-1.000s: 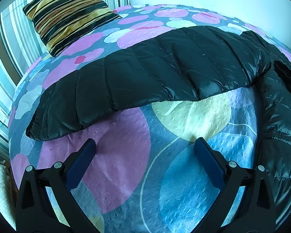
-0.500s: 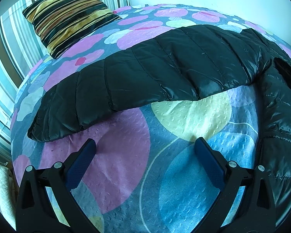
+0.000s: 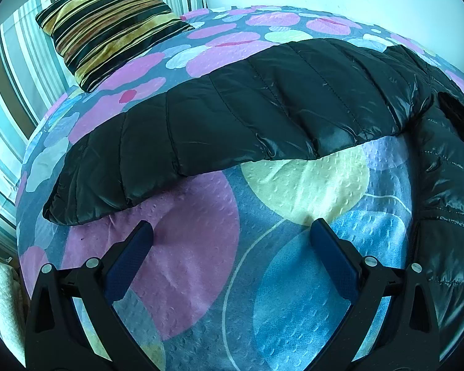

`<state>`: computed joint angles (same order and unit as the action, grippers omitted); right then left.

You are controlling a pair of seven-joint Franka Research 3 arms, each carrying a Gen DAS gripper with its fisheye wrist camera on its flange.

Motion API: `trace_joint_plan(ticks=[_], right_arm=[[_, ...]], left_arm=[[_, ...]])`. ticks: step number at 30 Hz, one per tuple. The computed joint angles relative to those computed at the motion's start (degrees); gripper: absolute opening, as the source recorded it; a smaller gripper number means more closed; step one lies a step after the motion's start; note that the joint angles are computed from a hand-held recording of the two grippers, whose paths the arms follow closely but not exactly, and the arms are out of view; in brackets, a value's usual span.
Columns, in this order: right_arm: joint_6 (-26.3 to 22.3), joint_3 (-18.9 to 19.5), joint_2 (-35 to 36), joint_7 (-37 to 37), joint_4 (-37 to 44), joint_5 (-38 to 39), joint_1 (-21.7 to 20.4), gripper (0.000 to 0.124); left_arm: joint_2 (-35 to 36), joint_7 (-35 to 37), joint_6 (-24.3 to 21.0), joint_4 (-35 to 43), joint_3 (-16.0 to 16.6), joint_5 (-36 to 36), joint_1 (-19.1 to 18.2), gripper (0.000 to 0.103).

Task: Fold large clothes
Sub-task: 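Open the right gripper to release the sleeve on the jacket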

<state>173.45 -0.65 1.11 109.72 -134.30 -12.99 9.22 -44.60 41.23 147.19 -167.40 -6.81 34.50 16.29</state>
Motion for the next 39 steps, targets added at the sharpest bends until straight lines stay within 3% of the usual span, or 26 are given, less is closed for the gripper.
trace_joint_plan(ticks=[2,4,6,9,12,15,18,22,28,29,30,32,36,39], right_arm=[[0.43,0.31,-2.97,0.02,-2.2,0.8,-0.23,0.014],[0.41,2.58,-6.52,5.52,-4.69,-5.14,-2.91,0.019],[0.56,5.88,-10.6,10.13,-8.1,-9.57,-6.24,0.038],[-0.37,10.67,-16.52,11.94,-13.95,-11.2,-9.81,0.046],[-1.48,16.04,-18.31,14.14,-16.14,-13.78,-14.2,0.046],[0.53,20.97,-16.96,18.73,-16.98,-18.39,-19.61,0.047],[0.97,26.75,-16.24,26.91,-16.43,-26.13,-26.25,0.058],[1.29,24.53,-15.98,31.28,-16.71,-28.86,-25.12,0.07],[3.51,23.33,-18.62,33.38,-17.47,-28.98,-24.78,0.07],[3.69,24.41,-19.73,34.03,-17.45,-28.71,-25.91,0.067],[3.82,25.07,-20.34,33.91,-17.34,-28.02,-26.54,0.057],[4.14,24.49,-20.9,31.85,-16.32,-25.5,-25.75,0.045],[4.04,24.64,-17.84,26.55,-12.13,-21.84,-24.36,0.043],[3.23,28.34,-15.33,27.6,-9.77,-24.32,-26.88,0.043]], left_arm=[[0.2,0.26,0.41,-0.04,0.41,-0.11,0.1,0.101],[0.13,0.52,0.62,-0.16,0.69,-0.49,0.05,0.101],[0.25,0.6,0.9,-0.2,0.67,-0.61,0.25,0.101],[0.13,0.74,0.89,-0.25,0.52,-0.77,0.38,0.101],[0.29,0.88,0.85,-0.15,0.43,-0.79,0.51,0.101],[0.25,0.98,1.01,-0.23,0.6,-1.04,0.43,0.101],[0.5,1.28,1.54,-0.42,1.11,-1.61,0.4,0.101],[0.45,2.47,2.65,-0.88,2.45,-3.17,0.36,0.101],[0.35,2.41,2.29,-0.77,0.93,-3.13,1.2,0.101],[0.48,2.31,2.25,-0.68,0.83,-3.19,1.14,0.101],[0.46,2.37,2.31,-0.73,0.94,-3.18,1.16,0.101],[0.45,2.19,2.26,-0.71,0.69,-3.02,1.23,0.101],[0.41,2.25,2.3,-0.74,0.87,-3.09,1.14,0.101],[0.56,2.38,2.65,-0.84,1.17,-3.3,1.1,0.101]])
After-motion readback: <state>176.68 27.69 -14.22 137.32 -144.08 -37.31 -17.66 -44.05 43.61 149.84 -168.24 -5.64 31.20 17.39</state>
